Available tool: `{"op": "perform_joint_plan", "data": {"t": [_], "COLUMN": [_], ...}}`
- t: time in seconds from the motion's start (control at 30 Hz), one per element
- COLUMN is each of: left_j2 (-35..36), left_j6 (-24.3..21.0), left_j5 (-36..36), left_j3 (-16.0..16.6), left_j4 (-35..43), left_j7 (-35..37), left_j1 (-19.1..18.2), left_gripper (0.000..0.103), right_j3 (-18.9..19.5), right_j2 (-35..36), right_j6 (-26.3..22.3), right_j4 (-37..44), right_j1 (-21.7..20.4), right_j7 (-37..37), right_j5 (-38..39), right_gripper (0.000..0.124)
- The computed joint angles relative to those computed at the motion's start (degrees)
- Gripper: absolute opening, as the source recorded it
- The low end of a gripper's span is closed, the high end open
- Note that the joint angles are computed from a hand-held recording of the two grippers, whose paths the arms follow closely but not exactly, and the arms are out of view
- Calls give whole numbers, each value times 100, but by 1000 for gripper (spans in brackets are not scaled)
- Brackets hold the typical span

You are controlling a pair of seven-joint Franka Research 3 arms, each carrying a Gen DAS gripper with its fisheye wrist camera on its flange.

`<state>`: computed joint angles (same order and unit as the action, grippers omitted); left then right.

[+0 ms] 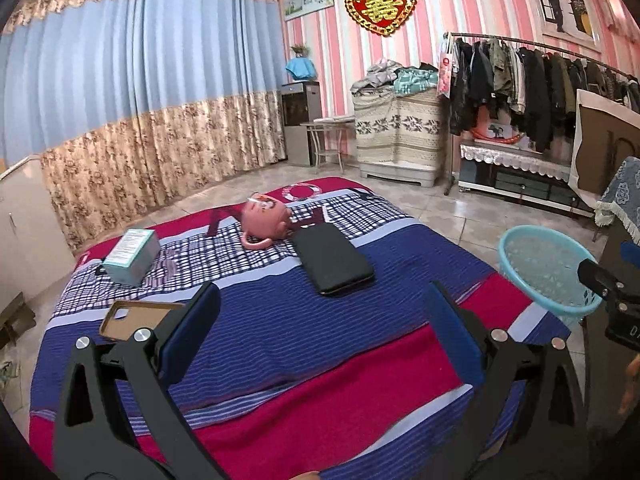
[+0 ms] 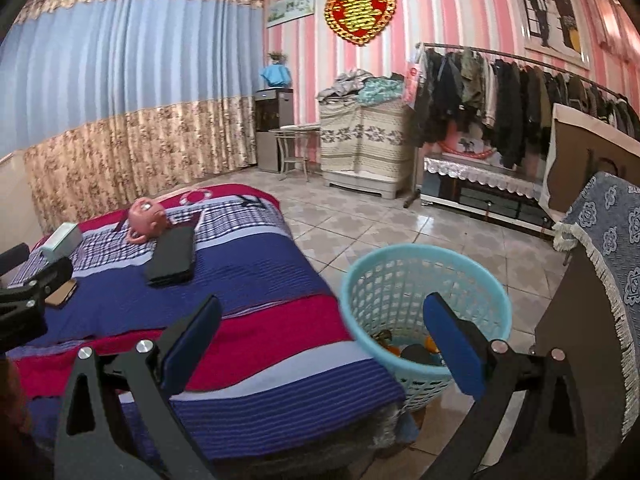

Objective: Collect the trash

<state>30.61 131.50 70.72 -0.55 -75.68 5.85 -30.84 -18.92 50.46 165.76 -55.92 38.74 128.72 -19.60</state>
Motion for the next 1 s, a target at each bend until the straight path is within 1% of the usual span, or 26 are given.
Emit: {"op": "perform_joint_plan", "data": {"t": [0.07, 0.13, 0.2, 0.27, 0.4, 0.5, 0.6, 0.67, 0.83, 1.0], "left_j2": [-129, -299, -451, -574, -732, -849, -929, -996, -1122, -1140], "left_j6": [-38, 43, 118, 118, 170, 305, 303, 317, 288, 223], "left_j5": [70, 223, 430, 445, 586, 657, 824, 950, 1212, 1312], "left_j3": [6, -17, -52, -149, -269, -340, -386, -416, -495, -568], "left_j4": [-195, -445, -672, -845, -1088, -1258, -1378, -1470, -1628, -1657], "left_j7": [-127, -327, -547, -569, -829, -971, -1100, -1205, -1510, -1579], "left_j1": [-40, -45, -31, 31, 136, 229, 256, 277, 322, 366], "left_gripper": [98, 98, 98, 98, 98, 98, 98, 98, 98, 98], "right_j3": [44, -8, -125, -224, -436, -637, -839, -908, -994, -1086], "right_j2": [-62, -143, -240, -348, -480, -566, -639, -649, -659, -691], "right_j6": [47, 118, 251, 378, 462, 565, 651, 665, 708, 820], "right_j4": [-124, -292, -510, -751, -1045, -1225, -1365, -1370, -1374, -1472], "right_j1": [38, 137, 259, 371, 583, 744, 904, 961, 1039, 1117], "right_j7": [-61, -37, 54, 134, 228, 363, 505, 557, 598, 644], "right_j5": [-18, -59, -115, -148, -215, -291, -367, -390, -444, -439], "right_gripper": [98, 98, 98, 98, 98, 98, 98, 98, 98, 98]}}
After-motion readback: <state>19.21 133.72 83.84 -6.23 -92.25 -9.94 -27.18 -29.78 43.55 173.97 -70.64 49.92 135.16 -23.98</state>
